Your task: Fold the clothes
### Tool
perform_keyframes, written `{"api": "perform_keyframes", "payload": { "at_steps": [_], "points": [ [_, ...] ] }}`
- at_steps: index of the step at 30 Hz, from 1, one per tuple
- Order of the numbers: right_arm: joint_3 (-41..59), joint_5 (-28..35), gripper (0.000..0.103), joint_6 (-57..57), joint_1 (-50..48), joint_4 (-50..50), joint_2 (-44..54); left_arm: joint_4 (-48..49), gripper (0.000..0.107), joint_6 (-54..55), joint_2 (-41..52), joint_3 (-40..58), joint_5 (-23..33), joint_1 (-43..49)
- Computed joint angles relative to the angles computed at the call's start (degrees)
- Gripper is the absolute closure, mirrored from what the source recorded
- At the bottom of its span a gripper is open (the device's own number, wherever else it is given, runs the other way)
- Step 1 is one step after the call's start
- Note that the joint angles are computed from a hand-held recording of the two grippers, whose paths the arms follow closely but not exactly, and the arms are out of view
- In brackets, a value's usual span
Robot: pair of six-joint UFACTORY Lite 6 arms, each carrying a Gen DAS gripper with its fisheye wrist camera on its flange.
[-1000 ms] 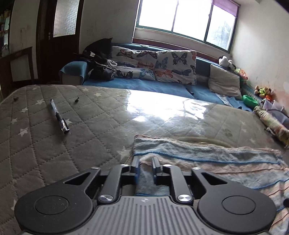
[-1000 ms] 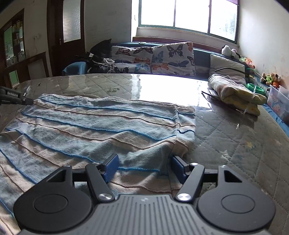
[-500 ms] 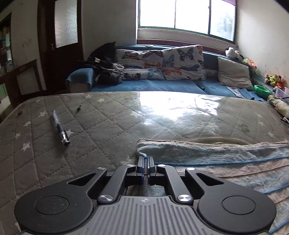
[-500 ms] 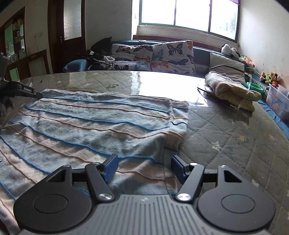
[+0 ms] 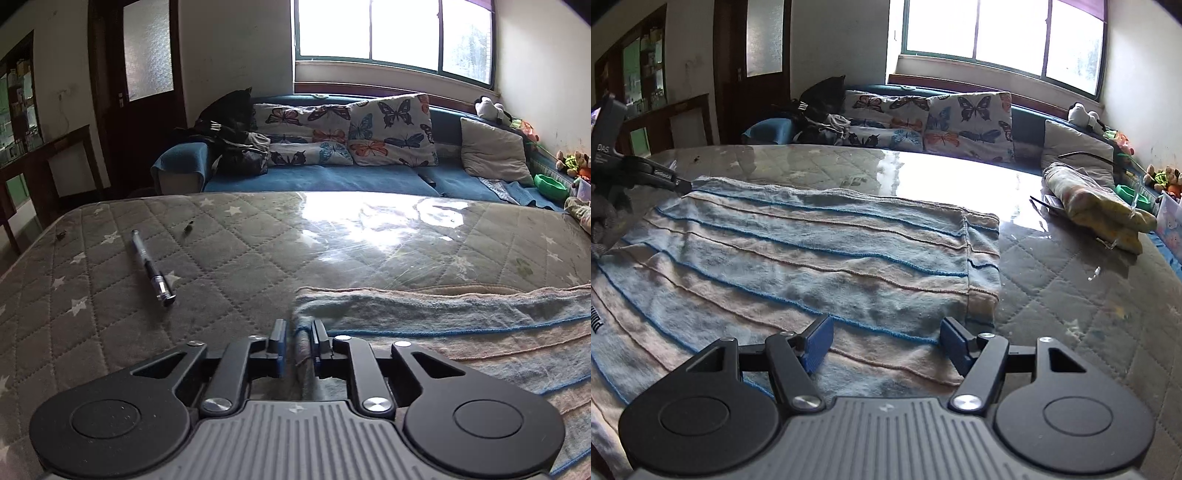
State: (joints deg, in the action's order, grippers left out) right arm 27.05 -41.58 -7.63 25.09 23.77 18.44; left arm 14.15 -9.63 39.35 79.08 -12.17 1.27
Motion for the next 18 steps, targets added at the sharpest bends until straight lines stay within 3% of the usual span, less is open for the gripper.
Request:
{"api": "perform_keyframes", "payload": {
  "at_steps": [4, 6, 10, 12, 18],
  "points": [
    [-1.5, 1.2, 0.037, -1.4, 3.4, 1.8, -2.9, 15.6, 0.085, -12.4, -8.4, -10.3, -3.3, 1.4],
    [-1.6, 1.6, 0.037, -2.3, 6.2, 3.8, -3.3, 15.7, 0.076, -9.2, -13.2, -16.8, -5.1, 1.1],
    [-3.3, 1.6, 0.036, -3.4, 12.4, 7.3, -4.6, 18.8, 0.074, -8.5, -22.2, -29.4, -8.1, 1.3],
    [-4.5, 1.5, 0.036, -3.7, 15.7, 9.4, -5.4, 20.3, 0.066, -8.4, -26.7, -35.9, -9.7, 1.9],
    [-7.7, 0.6, 0.031, -6.3, 27.0, 19.4, -8.3, 18.6, 0.058, 0.2, -40.0, -54.1, -15.3, 4.1]
  ]
}}
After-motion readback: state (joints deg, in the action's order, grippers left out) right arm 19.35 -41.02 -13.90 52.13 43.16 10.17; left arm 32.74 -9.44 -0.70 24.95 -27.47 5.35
